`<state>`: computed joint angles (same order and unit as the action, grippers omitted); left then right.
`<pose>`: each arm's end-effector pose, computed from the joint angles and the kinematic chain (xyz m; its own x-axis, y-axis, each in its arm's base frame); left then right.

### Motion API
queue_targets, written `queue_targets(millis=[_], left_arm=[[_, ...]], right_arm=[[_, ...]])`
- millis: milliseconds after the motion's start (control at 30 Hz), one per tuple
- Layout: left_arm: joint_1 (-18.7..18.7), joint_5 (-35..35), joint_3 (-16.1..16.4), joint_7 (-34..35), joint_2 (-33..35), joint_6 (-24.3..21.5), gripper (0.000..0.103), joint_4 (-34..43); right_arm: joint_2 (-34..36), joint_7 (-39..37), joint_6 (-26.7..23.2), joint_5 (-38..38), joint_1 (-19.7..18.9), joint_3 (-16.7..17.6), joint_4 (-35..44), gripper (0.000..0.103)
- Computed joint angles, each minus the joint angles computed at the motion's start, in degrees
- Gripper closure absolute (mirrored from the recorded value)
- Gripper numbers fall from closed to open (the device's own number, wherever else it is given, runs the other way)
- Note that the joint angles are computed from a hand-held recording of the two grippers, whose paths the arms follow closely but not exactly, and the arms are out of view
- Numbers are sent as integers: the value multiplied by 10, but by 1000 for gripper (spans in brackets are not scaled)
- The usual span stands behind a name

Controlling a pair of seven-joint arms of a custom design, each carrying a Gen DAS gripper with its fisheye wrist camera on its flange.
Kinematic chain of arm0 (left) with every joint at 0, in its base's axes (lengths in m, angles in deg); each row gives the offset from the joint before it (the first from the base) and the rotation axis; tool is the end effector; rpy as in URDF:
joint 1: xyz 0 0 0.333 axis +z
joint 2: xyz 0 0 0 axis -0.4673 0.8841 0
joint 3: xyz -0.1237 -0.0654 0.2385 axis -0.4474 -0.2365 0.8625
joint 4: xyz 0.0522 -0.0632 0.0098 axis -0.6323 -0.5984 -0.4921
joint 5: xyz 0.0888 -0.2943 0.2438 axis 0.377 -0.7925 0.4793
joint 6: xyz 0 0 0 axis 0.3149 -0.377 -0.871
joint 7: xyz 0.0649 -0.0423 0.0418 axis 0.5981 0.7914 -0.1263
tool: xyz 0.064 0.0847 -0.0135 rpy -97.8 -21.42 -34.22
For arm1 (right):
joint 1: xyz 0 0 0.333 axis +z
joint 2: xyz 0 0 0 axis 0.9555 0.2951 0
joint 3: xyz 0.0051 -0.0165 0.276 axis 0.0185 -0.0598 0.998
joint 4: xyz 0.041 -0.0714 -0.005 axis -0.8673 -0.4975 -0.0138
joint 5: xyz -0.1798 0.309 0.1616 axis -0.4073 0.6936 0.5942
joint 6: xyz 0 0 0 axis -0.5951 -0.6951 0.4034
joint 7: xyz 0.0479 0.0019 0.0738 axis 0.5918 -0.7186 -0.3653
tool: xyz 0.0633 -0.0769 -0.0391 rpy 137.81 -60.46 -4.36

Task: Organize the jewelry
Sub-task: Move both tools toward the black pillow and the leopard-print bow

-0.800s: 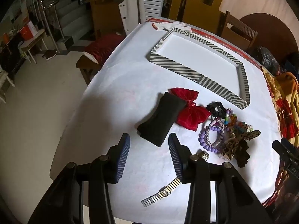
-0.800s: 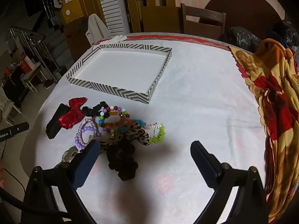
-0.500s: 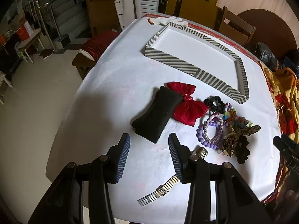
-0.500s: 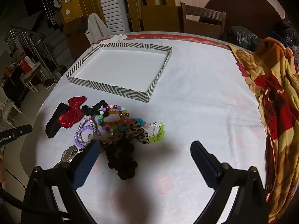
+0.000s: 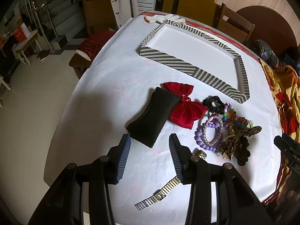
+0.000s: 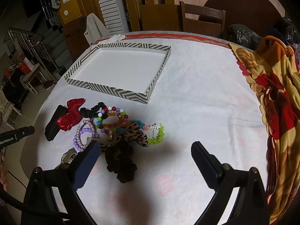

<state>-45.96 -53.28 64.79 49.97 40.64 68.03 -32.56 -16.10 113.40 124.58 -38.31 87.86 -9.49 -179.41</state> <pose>0.5647 -0.3096 0.4948 -0.0385 -0.9932 0.1102 -0.9173 -0.0087 -0.3981 0.5127 0.1710 0.5231 -0.0585 -0.9897 -0.1305 -0.8472 0.1184 -0.5178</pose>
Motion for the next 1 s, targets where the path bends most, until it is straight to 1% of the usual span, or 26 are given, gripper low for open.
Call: queue_targets(millis=[167, 333, 400, 467, 800, 900, 1000], left_arm=[[-1, -1, 0, 3, 8, -5, 48, 9], [-2, -6, 1, 7, 14, -6, 48, 13], [-2, -8, 2, 8, 15, -5, 48, 13], [-2, -8, 2, 9, 19, -6, 48, 17], [-5, -11, 5, 16, 36, -17, 48, 38], [-6, -11, 6, 18, 41, -19, 48, 45], [-3, -21, 7, 22, 39, -15, 48, 40]], right_arm=[[0, -5, 12, 23, 2, -5, -5, 4], [4, 3, 9, 3, -3, 0, -2, 4], [6, 2, 2, 6, -2, -1, 1, 4], [6, -1, 16, 13, -2, -3, -4, 4], [14, -6, 29, 23, -5, -7, -4, 4], [16, -6, 20, 20, -7, -7, 0, 4], [15, -3, 23, 15, -10, -7, -4, 4]])
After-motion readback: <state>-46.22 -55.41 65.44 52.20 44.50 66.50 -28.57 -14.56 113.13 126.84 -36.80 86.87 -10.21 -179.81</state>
